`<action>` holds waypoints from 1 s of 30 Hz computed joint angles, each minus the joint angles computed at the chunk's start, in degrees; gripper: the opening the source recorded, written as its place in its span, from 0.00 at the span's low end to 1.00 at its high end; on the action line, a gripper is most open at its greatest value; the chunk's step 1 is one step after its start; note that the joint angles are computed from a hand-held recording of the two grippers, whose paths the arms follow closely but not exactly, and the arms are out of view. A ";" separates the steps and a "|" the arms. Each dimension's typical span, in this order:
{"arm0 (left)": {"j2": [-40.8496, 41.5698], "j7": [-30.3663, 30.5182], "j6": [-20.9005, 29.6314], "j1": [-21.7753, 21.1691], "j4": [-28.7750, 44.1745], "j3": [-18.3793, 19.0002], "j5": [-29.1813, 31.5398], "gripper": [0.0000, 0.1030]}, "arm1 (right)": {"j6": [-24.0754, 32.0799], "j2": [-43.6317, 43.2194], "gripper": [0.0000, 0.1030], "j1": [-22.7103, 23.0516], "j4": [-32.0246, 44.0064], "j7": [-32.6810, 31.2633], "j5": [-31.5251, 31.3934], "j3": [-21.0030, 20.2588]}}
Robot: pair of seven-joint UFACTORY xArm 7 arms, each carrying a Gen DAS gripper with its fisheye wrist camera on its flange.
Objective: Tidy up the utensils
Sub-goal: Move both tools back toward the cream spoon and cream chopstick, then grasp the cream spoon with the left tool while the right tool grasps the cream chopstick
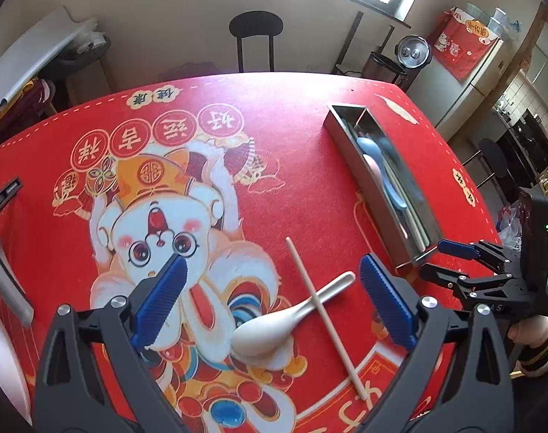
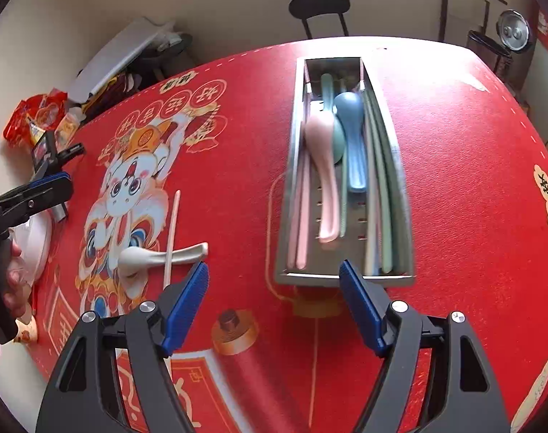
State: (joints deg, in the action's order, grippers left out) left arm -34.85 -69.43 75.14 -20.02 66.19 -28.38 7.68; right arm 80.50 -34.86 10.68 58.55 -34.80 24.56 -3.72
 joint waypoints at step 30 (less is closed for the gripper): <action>-12.70 0.58 -3.21 -2.64 -14.88 0.47 -9.14 0.91 | 2.38 -10.21 0.06 8.66 -10.97 -3.85 -4.78 5.94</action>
